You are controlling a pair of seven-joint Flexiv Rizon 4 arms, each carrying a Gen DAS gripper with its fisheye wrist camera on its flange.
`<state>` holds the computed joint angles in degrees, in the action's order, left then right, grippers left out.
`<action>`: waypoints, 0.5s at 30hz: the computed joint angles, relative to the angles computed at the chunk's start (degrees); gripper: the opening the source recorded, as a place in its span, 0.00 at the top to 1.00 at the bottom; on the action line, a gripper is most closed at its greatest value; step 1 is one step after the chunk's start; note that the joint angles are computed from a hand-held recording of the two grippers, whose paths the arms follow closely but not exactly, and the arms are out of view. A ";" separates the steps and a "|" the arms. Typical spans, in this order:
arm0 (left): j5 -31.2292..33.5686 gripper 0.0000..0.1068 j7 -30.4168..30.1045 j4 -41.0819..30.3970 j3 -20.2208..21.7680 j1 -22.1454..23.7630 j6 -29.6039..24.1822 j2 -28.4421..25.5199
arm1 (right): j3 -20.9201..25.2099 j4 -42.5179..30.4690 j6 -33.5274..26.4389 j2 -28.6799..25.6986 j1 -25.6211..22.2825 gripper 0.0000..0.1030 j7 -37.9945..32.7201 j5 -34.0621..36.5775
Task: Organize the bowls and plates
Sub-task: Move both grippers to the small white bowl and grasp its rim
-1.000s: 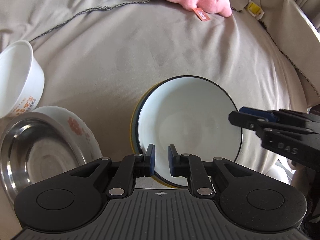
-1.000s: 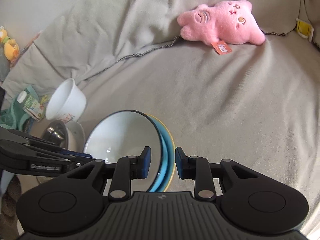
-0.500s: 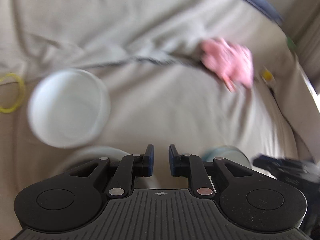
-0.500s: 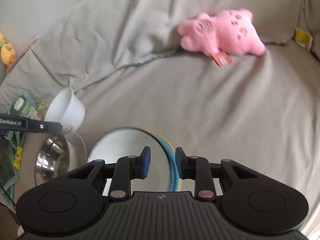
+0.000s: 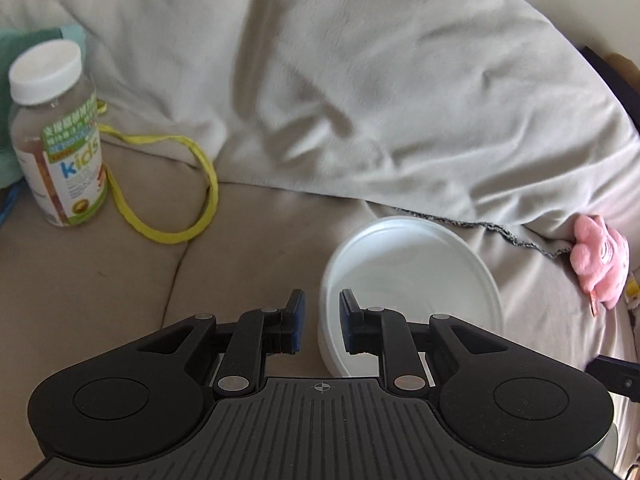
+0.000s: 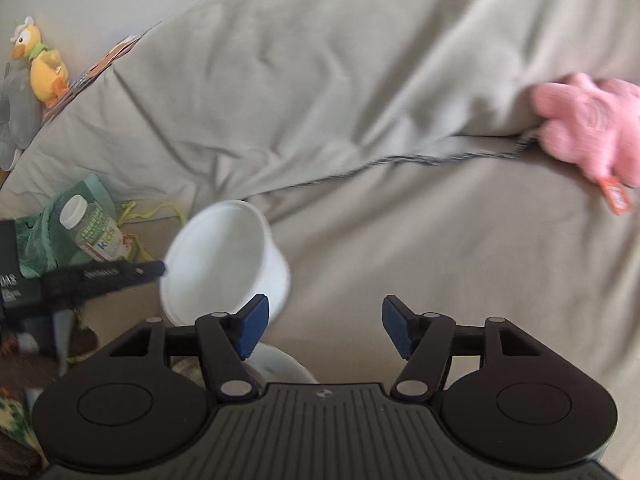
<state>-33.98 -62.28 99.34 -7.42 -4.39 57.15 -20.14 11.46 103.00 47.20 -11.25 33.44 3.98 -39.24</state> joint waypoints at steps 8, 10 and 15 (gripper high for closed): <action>-0.76 0.81 1.94 -2.89 -1.30 0.59 -4.29 -3.85 | -2.32 -15.67 -0.93 -15.50 1.45 0.61 -9.22 9.60; -1.16 0.76 3.24 -1.91 -1.64 0.18 -2.79 -2.93 | -2.14 -16.53 0.18 -16.59 1.17 0.76 -10.68 13.13; -3.30 0.76 7.29 1.38 -2.35 -0.89 -0.71 2.10 | -3.94 -12.07 0.88 -12.09 3.07 0.76 -9.62 10.99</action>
